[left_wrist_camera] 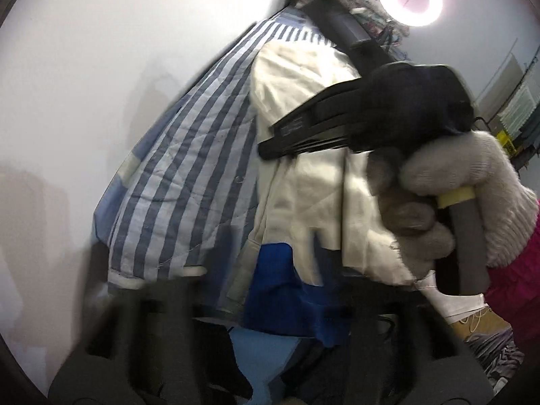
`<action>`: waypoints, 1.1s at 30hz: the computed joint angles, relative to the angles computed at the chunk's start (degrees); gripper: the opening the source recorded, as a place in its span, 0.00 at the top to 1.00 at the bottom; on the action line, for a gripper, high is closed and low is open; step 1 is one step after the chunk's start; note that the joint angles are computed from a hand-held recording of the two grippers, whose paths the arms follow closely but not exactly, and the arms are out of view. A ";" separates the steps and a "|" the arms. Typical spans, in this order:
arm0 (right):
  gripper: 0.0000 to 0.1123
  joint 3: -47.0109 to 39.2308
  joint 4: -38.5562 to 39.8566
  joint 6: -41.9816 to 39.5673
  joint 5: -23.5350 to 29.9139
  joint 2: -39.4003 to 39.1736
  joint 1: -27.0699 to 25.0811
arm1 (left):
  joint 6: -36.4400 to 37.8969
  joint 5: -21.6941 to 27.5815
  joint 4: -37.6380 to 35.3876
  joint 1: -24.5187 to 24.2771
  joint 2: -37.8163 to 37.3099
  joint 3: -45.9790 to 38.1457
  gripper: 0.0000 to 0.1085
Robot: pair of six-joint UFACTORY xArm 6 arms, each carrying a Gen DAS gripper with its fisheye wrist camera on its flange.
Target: Fold large clothes
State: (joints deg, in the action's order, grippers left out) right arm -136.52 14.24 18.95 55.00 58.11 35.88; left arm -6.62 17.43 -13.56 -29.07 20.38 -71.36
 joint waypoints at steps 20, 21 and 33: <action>0.99 49.65 36.68 -25.19 -32.80 -32.10 -4.13 | 2.57 -3.77 5.19 -6.67 -0.90 -1.35 0.87; 0.99 52.38 40.39 -28.00 -34.29 -34.13 -4.34 | 2.38 -3.66 5.86 -7.17 -0.70 -1.88 0.87; 0.99 75.95 90.56 -64.48 -40.87 -50.35 -6.54 | 7.79 1.25 6.82 -13.50 7.31 -12.50 0.87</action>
